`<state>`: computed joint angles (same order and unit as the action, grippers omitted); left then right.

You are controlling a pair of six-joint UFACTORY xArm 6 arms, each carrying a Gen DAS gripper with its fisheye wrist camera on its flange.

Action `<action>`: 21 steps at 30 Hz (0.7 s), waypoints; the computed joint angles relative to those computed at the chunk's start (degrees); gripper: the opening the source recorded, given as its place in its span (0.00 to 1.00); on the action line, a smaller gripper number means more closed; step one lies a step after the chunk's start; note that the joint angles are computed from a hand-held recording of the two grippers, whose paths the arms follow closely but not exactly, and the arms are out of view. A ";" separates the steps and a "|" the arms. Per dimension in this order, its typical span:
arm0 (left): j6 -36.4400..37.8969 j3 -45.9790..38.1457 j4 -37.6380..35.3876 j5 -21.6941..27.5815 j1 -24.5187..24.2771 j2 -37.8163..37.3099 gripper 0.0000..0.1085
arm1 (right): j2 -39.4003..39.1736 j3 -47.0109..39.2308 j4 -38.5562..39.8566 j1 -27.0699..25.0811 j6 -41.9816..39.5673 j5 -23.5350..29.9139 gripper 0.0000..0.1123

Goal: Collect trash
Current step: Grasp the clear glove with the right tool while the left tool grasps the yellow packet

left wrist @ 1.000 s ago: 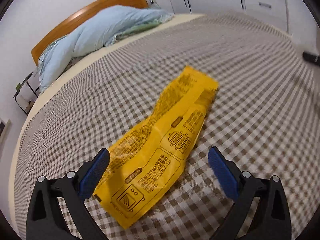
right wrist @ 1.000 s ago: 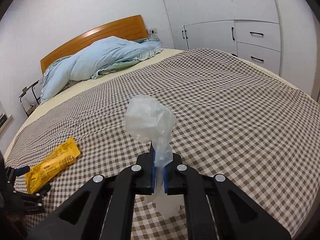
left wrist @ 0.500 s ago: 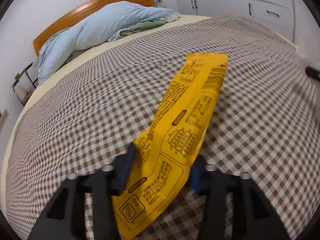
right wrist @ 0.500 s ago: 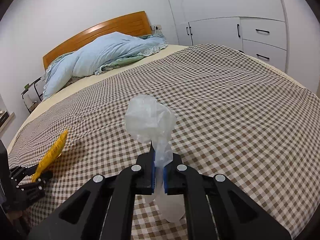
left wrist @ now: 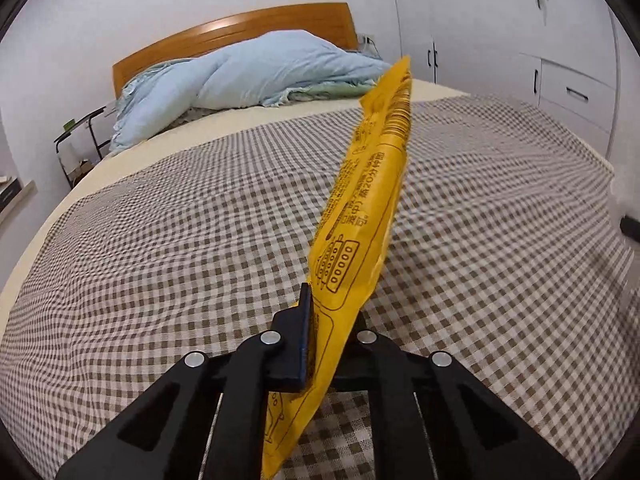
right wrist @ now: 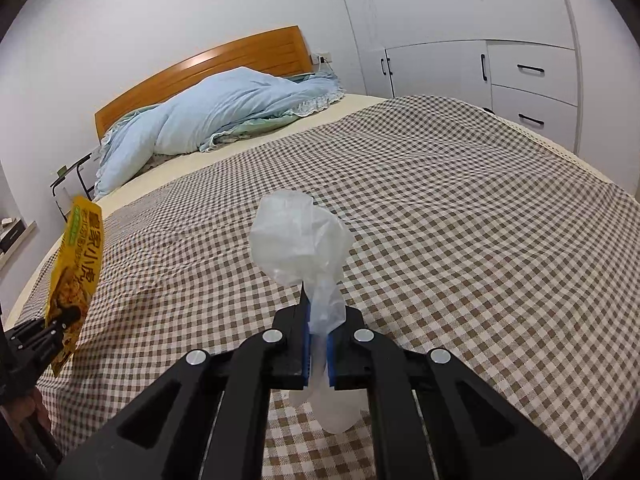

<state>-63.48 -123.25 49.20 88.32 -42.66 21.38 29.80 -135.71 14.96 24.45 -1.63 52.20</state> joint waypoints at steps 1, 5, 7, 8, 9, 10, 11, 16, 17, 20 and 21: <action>-0.32 -0.49 0.54 0.17 -0.33 0.12 0.04 | -0.67 0.88 0.13 0.06 -0.23 -0.37 0.05; -0.96 -2.86 1.59 1.09 -1.70 0.97 0.03 | -3.47 4.87 0.48 0.31 -1.42 -2.36 0.05; -1.55 -2.75 2.11 1.20 -2.40 0.78 0.03 | -4.82 6.76 0.93 0.31 -2.20 -3.05 0.05; -1.68 -2.91 2.57 1.50 -2.91 0.80 0.03 | -5.56 7.75 1.25 0.25 -2.65 -3.39 0.05; -1.83 -2.83 2.79 1.48 -3.15 0.67 0.03 | -5.97 8.29 1.43 0.19 -2.89 -3.60 0.05; -2.24 -2.57 3.23 1.45 -3.62 0.33 0.03 | -6.42 8.90 1.69 0.07 -3.15 -3.83 0.05; -2.52 -2.63 3.64 1.54 -4.05 0.24 0.03 | -6.88 9.47 1.97 -0.06 -3.37 -4.02 0.05; -3.02 -4.95 5.48 1.52 -6.02 1.09 0.03 | -9.53 12.70 3.38 -0.58 -4.70 -5.35 0.05; -2.30 -6.45 5.90 2.07 -6.55 1.96 0.03 | -10.05 13.44 3.64 -0.66 -5.08 -5.70 0.05; -0.83 -10.02 7.00 3.43 -8.20 4.09 0.03 | -11.42 15.25 4.43 -0.80 -6.30 -6.15 0.05; -0.38 -11.12 7.34 3.82 -8.80 4.73 0.03 | -12.03 16.01 4.87 -0.81 -6.83 -6.35 0.05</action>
